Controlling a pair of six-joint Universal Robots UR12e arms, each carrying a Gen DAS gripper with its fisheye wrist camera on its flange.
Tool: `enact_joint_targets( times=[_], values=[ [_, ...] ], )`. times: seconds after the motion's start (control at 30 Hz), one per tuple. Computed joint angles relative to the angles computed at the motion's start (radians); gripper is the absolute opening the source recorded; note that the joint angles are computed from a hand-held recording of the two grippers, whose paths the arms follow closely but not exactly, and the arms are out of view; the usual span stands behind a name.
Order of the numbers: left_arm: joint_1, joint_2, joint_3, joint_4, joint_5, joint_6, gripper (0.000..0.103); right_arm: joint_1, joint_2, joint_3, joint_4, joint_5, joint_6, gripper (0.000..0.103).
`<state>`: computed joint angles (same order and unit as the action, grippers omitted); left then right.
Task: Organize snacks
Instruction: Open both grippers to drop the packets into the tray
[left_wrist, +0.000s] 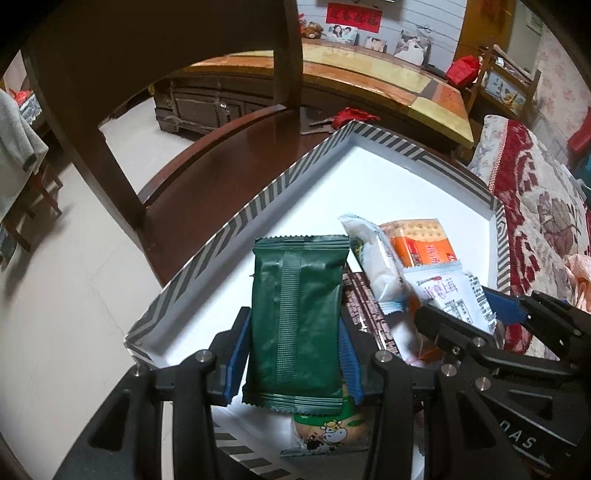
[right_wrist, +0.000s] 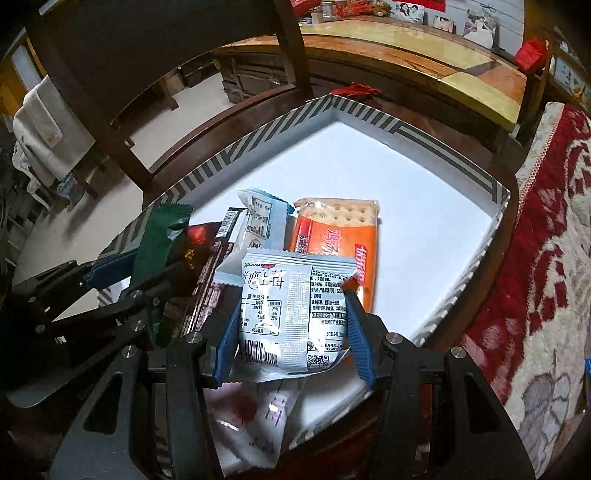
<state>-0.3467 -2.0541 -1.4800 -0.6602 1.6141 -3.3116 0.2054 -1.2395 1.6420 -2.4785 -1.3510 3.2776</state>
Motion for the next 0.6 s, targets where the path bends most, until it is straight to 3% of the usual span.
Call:
enact_joint_targets(
  times=[0.13,0.33,0.6],
  values=[
    [-0.002,-0.002,0.002,-0.005,0.017,-0.010,0.052,-0.006,-0.001,-0.002,0.010,0.024,0.007,0.054],
    [0.000,0.002,-0.003,0.002,0.020,-0.019,0.072,-0.013,-0.018,0.022,-0.026,0.043,0.028,0.054],
    [-0.006,0.019,-0.018,0.035,0.028,-0.012,0.079,-0.018,-0.056,0.059,-0.076,0.044,0.046,0.055]
  ],
)
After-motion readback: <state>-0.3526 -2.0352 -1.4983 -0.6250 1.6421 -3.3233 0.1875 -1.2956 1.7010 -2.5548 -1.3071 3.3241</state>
